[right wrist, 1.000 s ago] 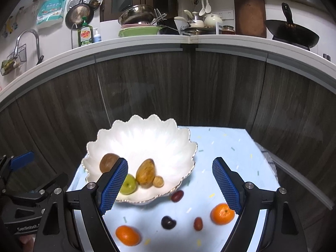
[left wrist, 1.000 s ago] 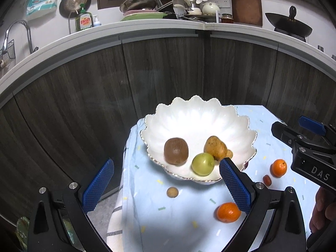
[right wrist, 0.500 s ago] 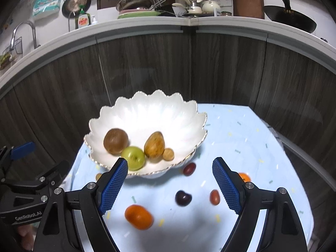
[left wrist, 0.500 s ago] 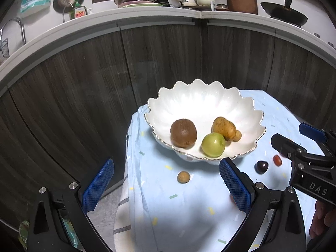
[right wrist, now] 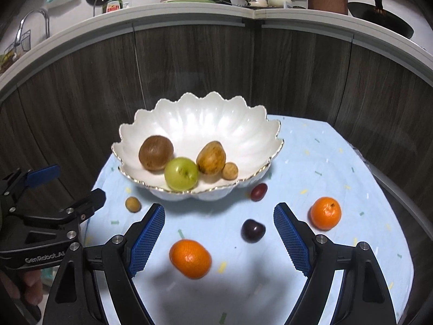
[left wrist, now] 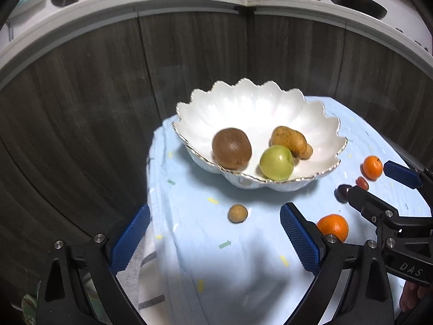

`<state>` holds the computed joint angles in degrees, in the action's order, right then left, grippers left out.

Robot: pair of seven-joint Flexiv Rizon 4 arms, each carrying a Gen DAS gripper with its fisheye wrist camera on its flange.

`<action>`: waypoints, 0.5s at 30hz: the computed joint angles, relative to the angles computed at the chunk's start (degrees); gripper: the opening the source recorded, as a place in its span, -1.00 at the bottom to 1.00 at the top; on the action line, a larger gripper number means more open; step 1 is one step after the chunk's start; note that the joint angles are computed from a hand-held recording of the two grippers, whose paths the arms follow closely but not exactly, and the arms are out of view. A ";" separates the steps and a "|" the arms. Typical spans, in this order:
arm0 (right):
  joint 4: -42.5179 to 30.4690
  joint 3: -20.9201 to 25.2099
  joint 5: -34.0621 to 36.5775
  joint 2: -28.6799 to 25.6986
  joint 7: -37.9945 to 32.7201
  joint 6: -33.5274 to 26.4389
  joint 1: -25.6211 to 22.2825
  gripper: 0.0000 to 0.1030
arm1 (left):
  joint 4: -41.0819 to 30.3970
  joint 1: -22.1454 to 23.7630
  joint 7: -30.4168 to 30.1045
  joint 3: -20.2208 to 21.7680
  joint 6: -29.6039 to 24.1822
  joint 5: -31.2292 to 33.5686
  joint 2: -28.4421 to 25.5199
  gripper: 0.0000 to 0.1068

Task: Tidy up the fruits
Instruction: 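Grasp a small brown round fruit with the left gripper while the right gripper grasps a mandarin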

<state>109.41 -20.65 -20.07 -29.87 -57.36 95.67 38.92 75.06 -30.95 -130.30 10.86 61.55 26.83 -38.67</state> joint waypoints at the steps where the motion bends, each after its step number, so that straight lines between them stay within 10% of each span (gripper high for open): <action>1: 0.14 -0.16 0.01 -0.10 0.07 -0.10 0.26 0.62 | -0.15 0.34 0.64 -0.35 0.03 -0.20 -0.26 0.78; 15: 0.02 1.42 -2.83 -1.29 2.81 -4.00 -0.07 0.61 | 0.21 4.62 14.76 -4.19 3.63 -8.48 -4.32 0.55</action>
<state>109.43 -19.23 -22.90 -31.16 -54.55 91.66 38.85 75.27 -26.34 -115.54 6.68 65.17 18.35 -42.99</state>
